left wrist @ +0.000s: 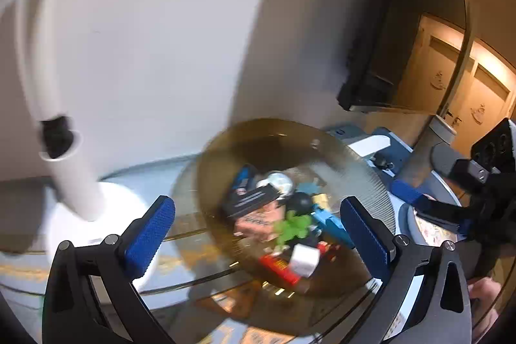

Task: Organize rigid objects
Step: 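Carry the black USB drive and blue lighter over the gold bowl and open both tools, then grasp the translucent green figure with the left tool while the right tool grasps the black figure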

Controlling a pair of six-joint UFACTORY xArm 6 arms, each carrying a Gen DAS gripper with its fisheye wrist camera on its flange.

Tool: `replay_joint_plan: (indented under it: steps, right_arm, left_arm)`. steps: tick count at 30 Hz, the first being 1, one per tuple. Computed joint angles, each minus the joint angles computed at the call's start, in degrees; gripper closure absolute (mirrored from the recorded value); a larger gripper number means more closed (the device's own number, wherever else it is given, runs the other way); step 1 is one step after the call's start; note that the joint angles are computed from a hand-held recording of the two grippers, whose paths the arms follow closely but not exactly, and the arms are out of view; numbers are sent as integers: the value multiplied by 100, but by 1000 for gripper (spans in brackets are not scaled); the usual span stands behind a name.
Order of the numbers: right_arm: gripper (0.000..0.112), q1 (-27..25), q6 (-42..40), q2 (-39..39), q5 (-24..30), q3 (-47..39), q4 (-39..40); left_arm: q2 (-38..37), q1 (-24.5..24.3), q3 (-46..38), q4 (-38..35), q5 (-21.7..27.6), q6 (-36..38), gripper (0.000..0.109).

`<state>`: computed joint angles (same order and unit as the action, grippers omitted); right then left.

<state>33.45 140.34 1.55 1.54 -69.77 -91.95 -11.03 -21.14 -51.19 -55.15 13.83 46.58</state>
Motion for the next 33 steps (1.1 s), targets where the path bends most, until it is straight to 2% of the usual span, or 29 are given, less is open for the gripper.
replay_joint_plan:
  steps: [3,6,10,12,14,16,17,20,25,27,31,33]
  right_arm:
    - [9,338,-1246,73,298,-120,1128]
    - [9,771,-2155,251,729,-402,1732]
    - [9,1227,-3839,861,781,-900,3217]
    - [9,1503,-4042,1201,1016,-1202,3357]
    - [9,1682,-4041,1429,1169,-1350,3339]
    - [9,1870,-4797,1777,1324,-1555,4162]
    - [9,2024,-5339,1958,1660,-1725,4619]
    - [9,2366,-6447,2397,2652,-2283,5319]
    - [9,2572,-7518,3058,3522,-3045,6249]
    - [9,2592,-7852,3226,3726,-3235,6506]
    - [9,2585,-8272,3379,3922,-3487,6788]
    - [9,2597,-8334,3499,4099,-3687,6736]
  left_arm:
    - [-523,383,444,574,-106,-374,6]
    - [-869,784,709,1077,-16,-754,6]
    - [-1318,1537,1155,1549,221,-1069,6]
    - [-1445,1845,1343,1506,350,-1094,6]
    - [-1466,2111,1520,1039,383,-703,6]
    - [-1360,2395,1661,1155,391,-772,6]
    - [-1298,2474,1717,1255,357,-842,6]
    - [-980,2581,1792,1320,254,-807,6]
    - [-461,2482,1818,2270,-94,-1265,6]
    - [-358,2448,1792,2420,-157,-1368,6]
    - [-164,2461,1703,3762,-243,-2467,6]
    - [-140,2459,1693,4029,-263,-2692,6]
